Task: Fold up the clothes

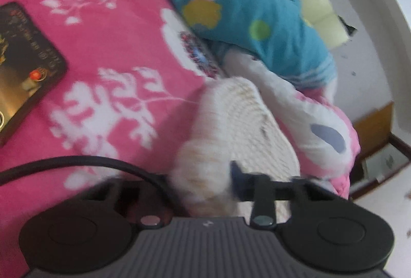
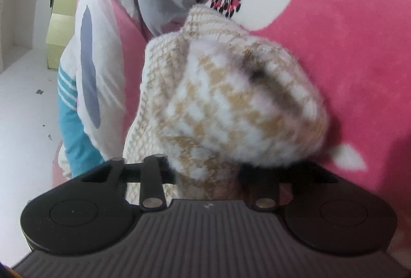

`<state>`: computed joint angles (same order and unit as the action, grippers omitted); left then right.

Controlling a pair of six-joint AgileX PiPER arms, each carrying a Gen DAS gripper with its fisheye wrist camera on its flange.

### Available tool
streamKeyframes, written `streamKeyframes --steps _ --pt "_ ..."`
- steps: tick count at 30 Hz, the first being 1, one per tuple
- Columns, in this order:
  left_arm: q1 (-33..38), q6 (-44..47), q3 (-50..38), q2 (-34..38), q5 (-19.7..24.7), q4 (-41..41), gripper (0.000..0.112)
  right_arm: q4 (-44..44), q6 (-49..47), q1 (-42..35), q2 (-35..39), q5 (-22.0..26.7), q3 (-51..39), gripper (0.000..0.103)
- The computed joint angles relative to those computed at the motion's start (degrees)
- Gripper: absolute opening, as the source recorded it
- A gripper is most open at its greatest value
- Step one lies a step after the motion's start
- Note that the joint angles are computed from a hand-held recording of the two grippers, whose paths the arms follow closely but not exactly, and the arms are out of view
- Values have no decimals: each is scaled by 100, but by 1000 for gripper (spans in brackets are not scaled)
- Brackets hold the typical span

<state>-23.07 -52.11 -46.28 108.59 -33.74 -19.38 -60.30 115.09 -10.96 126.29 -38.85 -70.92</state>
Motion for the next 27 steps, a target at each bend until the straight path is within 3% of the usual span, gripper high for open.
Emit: streamKeyframes --steps 2,6,10,15,18,20,23,24,25,27 --pt "75 -192 96 -132 -9 181 19 325 -420 103 -224 187 206 25" --pt "14 311 261 -612 108 22 17 1011 -1315 183 -894 274 822 13" --pt "-23 410 657 -1298 257 209 17 1311 -1930 54 -1760 45 1738 7" --pt "-43 11 1621 -2756 822 1025 17 555 -1789 -638 -3230 -570 3579 7" --pt "-290 549 2245 -3726 1352 716 17 -102 -1565 -1306 -4325 -1030 4819 7" --pt "-446 977 2546 -4056 1658 324 18 -414 -1803 -1697 -4565 -1245 5436 7" --pt "-394 641 2759 -3796 1769 803 24 -1153 -2303 -2654 -4735 -1718 6297 14" --pt "-399 673 2803 -3695 1776 773 27 -1516 -2420 -3160 -4488 -2014 6376 17" --pt "-419 934 2830 -3742 1853 514 36 -1870 -2653 -3684 -4144 -2316 6436 23" --pt "-485 1998 2875 -4071 2093 -497 40 -2671 -2893 -4666 -3601 -2631 6461 27"
